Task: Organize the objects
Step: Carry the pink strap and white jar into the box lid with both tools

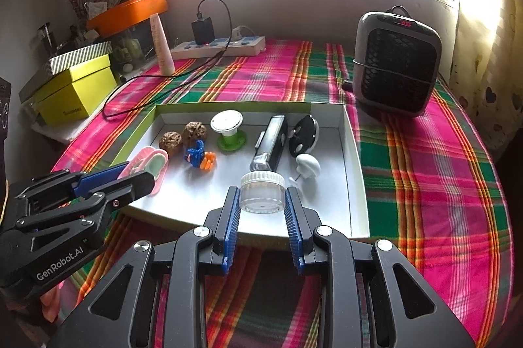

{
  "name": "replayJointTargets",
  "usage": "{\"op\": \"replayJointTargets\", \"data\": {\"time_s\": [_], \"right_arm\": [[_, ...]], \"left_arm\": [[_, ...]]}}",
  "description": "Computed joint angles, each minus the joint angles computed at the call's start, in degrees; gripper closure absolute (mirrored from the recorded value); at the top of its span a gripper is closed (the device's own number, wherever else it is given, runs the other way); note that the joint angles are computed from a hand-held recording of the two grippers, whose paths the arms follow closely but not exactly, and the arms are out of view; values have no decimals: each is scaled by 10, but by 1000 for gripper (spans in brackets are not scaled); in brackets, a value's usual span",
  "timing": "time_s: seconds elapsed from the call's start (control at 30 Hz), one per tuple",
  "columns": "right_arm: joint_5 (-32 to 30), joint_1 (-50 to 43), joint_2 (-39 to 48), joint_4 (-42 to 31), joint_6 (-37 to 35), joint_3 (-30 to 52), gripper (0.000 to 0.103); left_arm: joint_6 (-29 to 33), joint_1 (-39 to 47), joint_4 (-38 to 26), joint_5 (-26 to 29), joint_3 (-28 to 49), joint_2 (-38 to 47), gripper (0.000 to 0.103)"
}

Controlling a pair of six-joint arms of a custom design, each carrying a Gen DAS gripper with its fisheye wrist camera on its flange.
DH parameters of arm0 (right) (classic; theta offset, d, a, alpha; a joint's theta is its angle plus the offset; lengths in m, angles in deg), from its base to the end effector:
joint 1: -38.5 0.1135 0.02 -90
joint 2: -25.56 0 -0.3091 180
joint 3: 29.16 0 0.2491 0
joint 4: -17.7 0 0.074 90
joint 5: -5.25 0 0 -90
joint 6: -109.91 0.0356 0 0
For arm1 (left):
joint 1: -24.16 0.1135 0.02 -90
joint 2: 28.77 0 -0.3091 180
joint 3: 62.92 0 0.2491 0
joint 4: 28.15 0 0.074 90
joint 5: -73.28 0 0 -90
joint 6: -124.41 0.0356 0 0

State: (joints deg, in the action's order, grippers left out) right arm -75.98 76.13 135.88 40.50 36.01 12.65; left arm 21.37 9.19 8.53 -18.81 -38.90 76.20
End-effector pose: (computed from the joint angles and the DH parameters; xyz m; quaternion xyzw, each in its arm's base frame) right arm 0.2368 0.1757 0.0934 -0.1442 0.9127 0.1067 0.3673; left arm 0.2104 -0.0549 0.0896 0.0084 0.9213 -0.0777 0.3810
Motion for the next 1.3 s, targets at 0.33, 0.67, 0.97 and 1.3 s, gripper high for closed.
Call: {"op": "replayJointTargets", "data": {"time_s": [0.33, 0.67, 0.97, 1.3], "right_arm": [[-4, -1, 15, -9, -6, 22, 74], [-19, -5, 45, -25, -15, 50, 74], [-25, -12, 64, -42, -23, 72, 74], [-27, -25, 71, -57, -27, 80, 74]], "left_arm": [[5, 10, -6, 4, 20, 23, 81], [7, 18, -9, 6, 42, 52, 81], [11, 23, 4, 12, 48, 69, 81], [10, 5, 6, 6, 45, 59, 81]]}}
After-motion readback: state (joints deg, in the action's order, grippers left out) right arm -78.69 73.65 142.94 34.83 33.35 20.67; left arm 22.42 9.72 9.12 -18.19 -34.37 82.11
